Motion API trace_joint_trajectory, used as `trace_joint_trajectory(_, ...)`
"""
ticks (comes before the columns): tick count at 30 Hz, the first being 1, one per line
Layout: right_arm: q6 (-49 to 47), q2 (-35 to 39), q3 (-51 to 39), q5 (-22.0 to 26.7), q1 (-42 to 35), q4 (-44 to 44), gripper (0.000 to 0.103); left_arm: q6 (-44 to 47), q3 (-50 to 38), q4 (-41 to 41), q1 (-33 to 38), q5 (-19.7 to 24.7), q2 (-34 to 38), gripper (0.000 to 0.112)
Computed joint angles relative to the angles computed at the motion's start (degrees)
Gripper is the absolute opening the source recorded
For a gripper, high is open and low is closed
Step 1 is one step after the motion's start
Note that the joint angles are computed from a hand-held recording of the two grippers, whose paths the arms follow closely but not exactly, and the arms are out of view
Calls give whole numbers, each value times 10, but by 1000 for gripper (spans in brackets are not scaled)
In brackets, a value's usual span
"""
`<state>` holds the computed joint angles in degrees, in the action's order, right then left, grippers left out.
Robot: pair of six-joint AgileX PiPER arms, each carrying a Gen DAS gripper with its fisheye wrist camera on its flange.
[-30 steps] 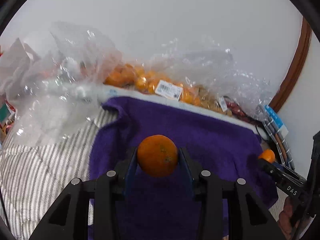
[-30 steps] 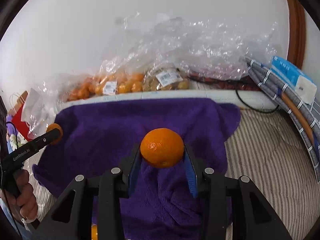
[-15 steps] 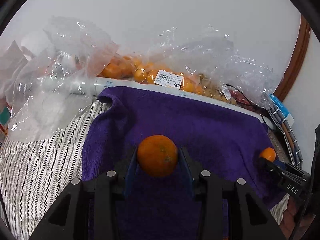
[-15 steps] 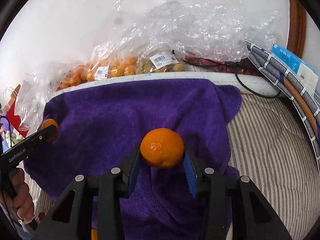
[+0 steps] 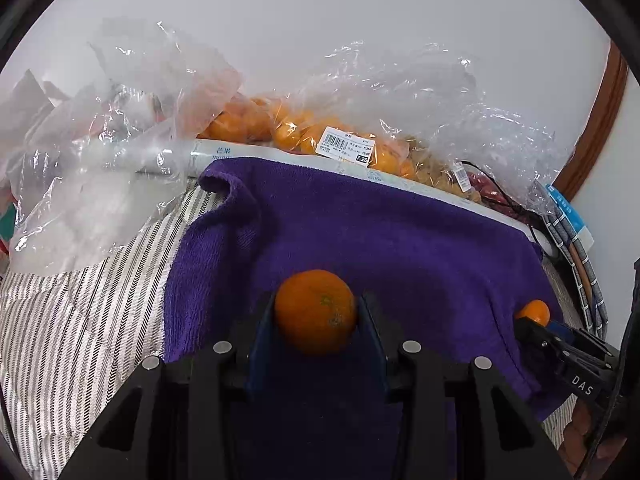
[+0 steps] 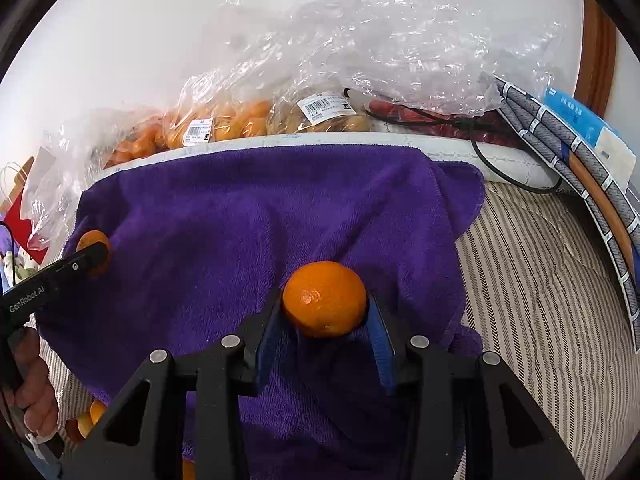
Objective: Organize fruits
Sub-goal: 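Lower the right tool's mandarin onto the towel and open while the left does likewise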
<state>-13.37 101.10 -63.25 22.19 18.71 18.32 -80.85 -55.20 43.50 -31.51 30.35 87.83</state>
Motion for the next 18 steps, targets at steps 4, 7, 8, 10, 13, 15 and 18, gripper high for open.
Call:
trace_joint_trajectory(4, -3, -8, 5, -5, -2, 1, 52, 4, -1, -2, -1, 2, 0, 40)
trace_joint_trajectory(7, 7, -22, 15, -16, -4, -8, 65, 9, -3, -9, 0, 4, 1, 40)
trace_joint_trajectory(8, 5, -28, 20, -21, -5, -7, 65, 10, -3, -10, 0, 3, 1, 40)
trace_joint_trajectory(10, 6, -37, 26, -28, -8, -4, 65, 10, -1, -10, 2, 0, 0, 40)
trace_joint_trajectory(13, 19, -48, 36, -40, -11, -9, 65, 14, -1, -13, 3, -1, -1, 40)
trace_joint_trajectory(15, 25, -55, 44, -51, -10, -14, 65, 12, 0, -11, 2, -1, -2, 40)
trace_joint_trajectory(18, 58, -72, 60, -72, -2, -53, 65, -2, 5, 4, -3, -3, -9, 53)
